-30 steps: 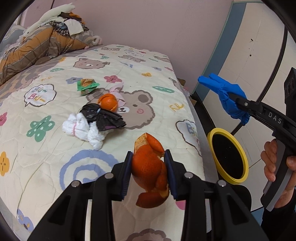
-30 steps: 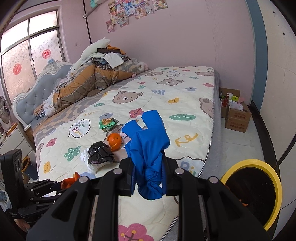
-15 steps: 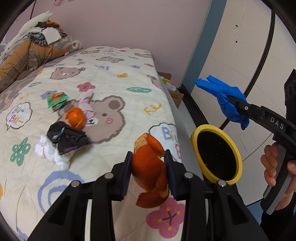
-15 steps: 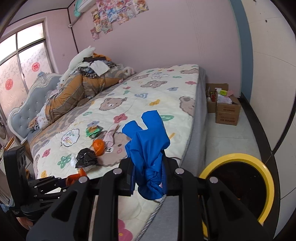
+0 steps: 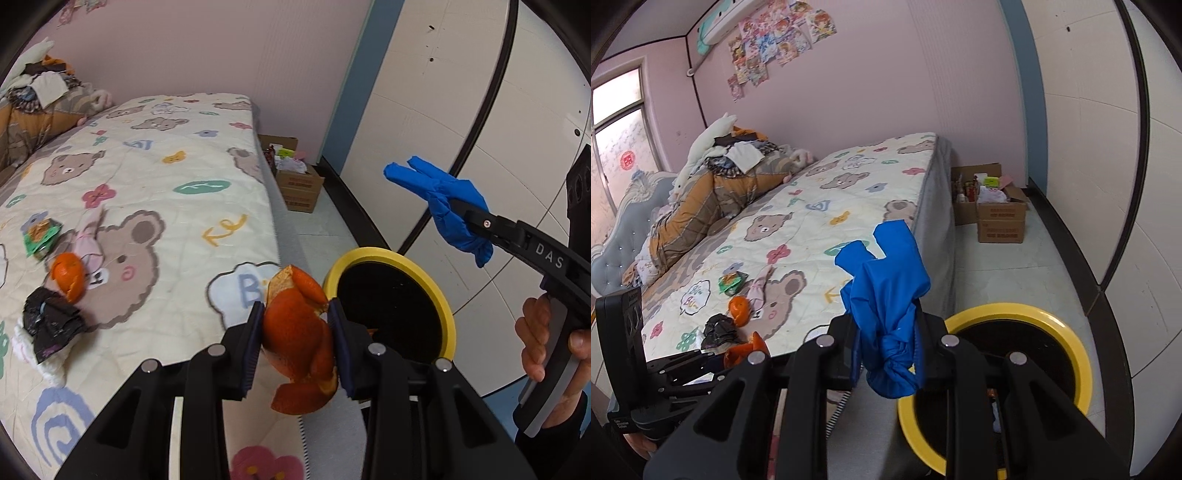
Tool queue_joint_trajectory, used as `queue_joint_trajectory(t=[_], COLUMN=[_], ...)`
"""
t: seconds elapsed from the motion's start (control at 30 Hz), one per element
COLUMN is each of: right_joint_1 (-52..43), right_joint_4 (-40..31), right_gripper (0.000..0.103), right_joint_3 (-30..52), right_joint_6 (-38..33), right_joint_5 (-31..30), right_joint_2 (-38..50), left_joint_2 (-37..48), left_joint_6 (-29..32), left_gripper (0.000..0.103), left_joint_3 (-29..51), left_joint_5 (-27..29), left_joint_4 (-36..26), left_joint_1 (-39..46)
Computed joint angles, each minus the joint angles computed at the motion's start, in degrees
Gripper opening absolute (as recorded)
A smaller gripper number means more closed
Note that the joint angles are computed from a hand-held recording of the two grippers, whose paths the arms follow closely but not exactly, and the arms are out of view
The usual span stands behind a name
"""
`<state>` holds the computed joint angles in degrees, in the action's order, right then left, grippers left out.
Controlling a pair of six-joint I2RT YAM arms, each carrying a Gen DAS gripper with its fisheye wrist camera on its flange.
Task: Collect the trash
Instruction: 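Carry the orange peel and blue glove over the yellow-rimmed bin with both tools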
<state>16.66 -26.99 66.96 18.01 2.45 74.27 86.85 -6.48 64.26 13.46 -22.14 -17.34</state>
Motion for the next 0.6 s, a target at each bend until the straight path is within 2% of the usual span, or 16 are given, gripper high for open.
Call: queue_joint_trajectory(t=[0.6], right_joint_1=[-12.7], right_joint_4=[1.5], right_gripper=[0.021], right_joint_3=[-5.9], right_joint_6=[-1.5], right_joint_5=[-6.0], right_joint_2=[-2.0], left_joint_2=[15.1], left_joint_6=[-2.4], left_gripper=[0.033], left_joint_3=[11.2], left_joint_5=[-0.5], left_joint_4=[1.4], left_joint_1=[-9.7])
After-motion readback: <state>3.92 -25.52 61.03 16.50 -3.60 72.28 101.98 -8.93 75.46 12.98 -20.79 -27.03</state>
